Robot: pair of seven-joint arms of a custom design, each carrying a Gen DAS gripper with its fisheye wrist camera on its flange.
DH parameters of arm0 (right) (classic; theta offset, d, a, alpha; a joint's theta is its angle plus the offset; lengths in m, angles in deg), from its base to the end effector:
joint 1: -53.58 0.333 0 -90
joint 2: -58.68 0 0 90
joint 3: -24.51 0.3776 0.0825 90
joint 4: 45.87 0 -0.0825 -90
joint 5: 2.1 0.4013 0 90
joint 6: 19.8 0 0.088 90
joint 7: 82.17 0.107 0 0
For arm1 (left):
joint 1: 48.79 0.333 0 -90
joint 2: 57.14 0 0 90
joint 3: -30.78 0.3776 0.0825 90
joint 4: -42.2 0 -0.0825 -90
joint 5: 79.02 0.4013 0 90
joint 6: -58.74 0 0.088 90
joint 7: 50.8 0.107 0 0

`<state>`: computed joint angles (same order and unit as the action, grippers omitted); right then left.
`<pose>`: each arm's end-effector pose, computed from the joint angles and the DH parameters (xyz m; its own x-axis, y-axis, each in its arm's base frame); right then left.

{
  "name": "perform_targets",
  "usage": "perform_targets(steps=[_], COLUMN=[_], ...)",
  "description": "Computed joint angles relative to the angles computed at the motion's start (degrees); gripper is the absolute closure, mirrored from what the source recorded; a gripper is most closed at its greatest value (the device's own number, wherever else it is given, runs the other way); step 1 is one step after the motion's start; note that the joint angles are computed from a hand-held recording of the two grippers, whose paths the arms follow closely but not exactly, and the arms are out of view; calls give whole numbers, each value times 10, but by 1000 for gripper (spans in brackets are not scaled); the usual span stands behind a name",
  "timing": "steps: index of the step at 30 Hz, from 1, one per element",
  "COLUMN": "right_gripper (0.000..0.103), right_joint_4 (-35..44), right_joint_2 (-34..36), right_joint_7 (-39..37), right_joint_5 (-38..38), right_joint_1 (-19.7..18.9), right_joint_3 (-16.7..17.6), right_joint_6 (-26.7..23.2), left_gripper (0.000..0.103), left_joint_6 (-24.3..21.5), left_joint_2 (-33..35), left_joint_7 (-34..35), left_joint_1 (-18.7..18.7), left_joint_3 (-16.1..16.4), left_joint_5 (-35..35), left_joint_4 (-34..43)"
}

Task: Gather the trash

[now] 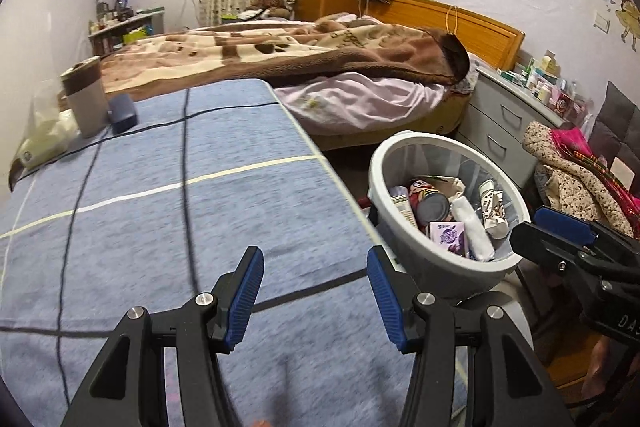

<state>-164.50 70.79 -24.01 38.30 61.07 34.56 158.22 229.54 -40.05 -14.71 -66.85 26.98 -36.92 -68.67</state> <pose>0.6311 0.1346 0.4623 0.2135 -0.9636 -0.1612 -0.6870 -0.0307 -0.7260 0.6183 -0.2937 0.4564 -0.1514 -0.9839 0.0949 -0.7074 0.0409 -0.7056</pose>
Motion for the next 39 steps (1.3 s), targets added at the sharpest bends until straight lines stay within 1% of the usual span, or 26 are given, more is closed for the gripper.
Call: perform_targets(steps=[1,2,4,7,9,13,19,22,26,32,39], right_gripper=[38,38,38,39,38,39,39,39,39,38,38], right_joint_4=[-2,-4,-9,-16,-20,-26,-22,-19,-16,-16,-18], right_joint_2=[-2,-4,-8,-12,-17,-25,-23,-20,-17,-17,-17], right_joint_7=[-12,-19,-32,-49,-64,-108,-140,-141,-134,-127,-119], right_joint_5=[10,18,27,36,49,85,108,106,97,89,82], right_joint_1=[-7,-9,-8,-3,-4,-3,15,23,30,35,36], right_joint_3=[10,15,20,23,28,38,28,21,14,10,10], right_joint_6=[1,2,1,7,6,9,2,-1,-7,-10,-10], left_gripper=[49,49,49,49,49,49,49,49,49,49,49], left_joint_6=[4,7,11,10,9,-11,-24,-33,-42,-46,-48], left_joint_2=[-8,-13,-27,-45,-57,-80,-106,-113,-115,-114,-112], left_joint_7=[-17,-27,-67,-123,-157,-224,-274,-283,-289,-290,-284], left_joint_1=[-8,-10,-20,-19,-13,-2,33,49,62,70,70], left_joint_3=[12,17,34,40,38,29,-5,-22,-33,-40,-41], left_joint_5=[15,25,63,114,143,202,237,241,241,236,228], left_joint_4=[-10,-16,-31,-50,-64,-86,-116,-125,-128,-128,-128])
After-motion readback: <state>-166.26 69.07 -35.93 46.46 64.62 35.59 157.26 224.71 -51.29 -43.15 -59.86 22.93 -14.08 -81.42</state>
